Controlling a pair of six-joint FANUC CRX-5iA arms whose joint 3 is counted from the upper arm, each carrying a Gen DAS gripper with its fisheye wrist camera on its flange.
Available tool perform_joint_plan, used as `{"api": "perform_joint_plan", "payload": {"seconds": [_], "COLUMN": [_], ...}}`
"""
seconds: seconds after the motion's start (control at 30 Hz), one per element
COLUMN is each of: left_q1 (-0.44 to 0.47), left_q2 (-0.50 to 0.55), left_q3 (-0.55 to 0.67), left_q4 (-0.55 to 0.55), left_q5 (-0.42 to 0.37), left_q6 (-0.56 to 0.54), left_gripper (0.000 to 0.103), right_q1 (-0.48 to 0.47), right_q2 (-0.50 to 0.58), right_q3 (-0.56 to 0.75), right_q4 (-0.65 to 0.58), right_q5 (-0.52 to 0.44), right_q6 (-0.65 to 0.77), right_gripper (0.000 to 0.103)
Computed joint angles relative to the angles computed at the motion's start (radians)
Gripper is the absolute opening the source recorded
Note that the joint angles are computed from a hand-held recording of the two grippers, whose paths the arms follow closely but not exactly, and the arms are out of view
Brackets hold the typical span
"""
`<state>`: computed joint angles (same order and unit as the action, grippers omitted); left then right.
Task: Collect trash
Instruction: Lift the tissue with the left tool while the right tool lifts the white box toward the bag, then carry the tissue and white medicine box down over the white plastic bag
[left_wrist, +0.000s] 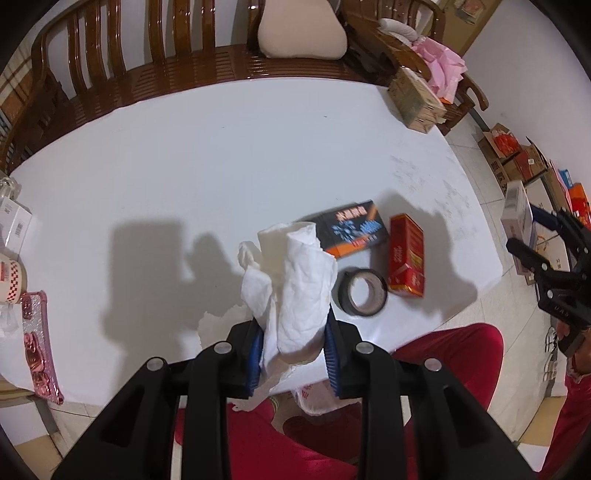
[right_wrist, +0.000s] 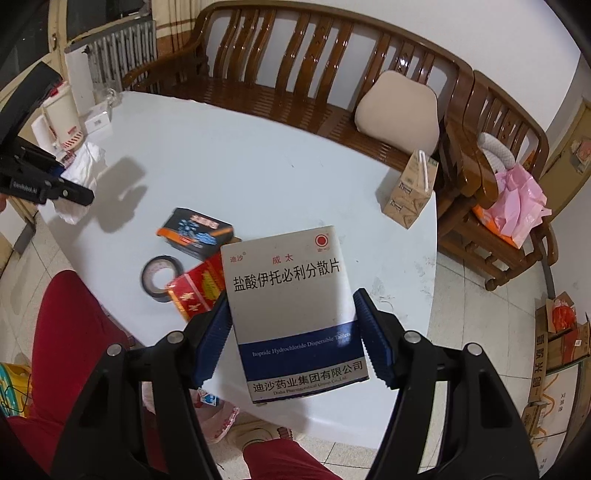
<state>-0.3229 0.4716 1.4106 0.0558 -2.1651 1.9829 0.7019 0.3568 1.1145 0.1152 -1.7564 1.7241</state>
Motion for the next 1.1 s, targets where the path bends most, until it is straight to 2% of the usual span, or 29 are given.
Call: {"api": "perform_joint_plan", "payload": {"seconds": [0.13,0.23,0.57,1.1], "left_q1": [-0.045,-0.085,-0.174,-0.253], "left_q2": [0.013,0.004,-0.138,-0.259], "left_q3": [0.059,0.056,-0.227,-0.5], "left_q4": [-0.027,-0.049,-0.053,-0.026], "left_q5": [-0.035,-0.037,0.09,0.224], "left_q6": [-0.001,-0.001,0.023,0.086], "left_gripper": [0.028,0.028,0.028,0.028], "right_q1": [0.034,0.061,0.138,0.225], "right_q2": [-0.051,-0.092,-0.204,-0.338], "right_q3": [-0.045,-0.084,-0.228,-0.413], "right_q4": [0.014,0.02,0.027,0.059], "right_q5": [0.019,0.033,0.06,0.106], "right_q6": [-0.004,-0.007,-0.029,-0.077], "right_gripper": [0.065,0.065,0.065,0.065]}}
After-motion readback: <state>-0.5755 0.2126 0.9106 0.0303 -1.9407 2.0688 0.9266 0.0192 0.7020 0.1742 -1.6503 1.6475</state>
